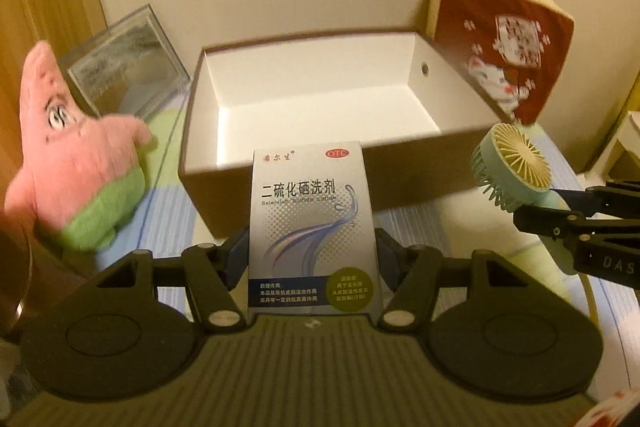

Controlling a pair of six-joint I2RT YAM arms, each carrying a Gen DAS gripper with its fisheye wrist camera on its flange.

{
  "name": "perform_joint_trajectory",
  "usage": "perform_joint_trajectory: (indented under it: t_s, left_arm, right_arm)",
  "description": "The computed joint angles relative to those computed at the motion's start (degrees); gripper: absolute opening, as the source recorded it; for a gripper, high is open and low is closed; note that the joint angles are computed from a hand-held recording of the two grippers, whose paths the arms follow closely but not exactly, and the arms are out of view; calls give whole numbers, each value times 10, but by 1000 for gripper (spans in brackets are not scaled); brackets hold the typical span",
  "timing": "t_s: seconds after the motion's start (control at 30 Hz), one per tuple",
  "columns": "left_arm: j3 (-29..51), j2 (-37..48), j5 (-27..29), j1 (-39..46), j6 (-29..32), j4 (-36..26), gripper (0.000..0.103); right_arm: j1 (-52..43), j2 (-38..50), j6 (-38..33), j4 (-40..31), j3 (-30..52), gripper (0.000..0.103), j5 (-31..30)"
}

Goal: Organize rigid objects
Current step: 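Carry the medicine box with the left tool while the right tool carries the fan into the box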

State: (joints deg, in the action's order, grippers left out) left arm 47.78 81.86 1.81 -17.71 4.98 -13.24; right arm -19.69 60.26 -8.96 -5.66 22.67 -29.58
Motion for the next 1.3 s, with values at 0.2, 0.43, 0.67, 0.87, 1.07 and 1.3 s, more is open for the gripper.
perform_joint_trajectory:
  t_s: [0.2,0.43,0.67,0.87,1.07,1.3]
  left_arm:
    - [72,51,-9,2,3,7,62]
    - [184,136,-4,11,-6,-4,62]
    - [301,227,-17,8,-11,-26,62]
    - [378,303,-27,2,-20,-43,62]
    - [414,351,-27,0,-21,-55,62]
    - [479,420,-15,4,-35,-96,62]
  right_arm:
    - [33,65,26,42,61,33,15]
    - [58,165,61,91,149,33,27]
    - [76,279,90,119,260,33,50]
    - [95,371,95,125,328,34,93]
    - [103,444,106,114,372,34,117]
    - [108,520,103,56,442,34,132]
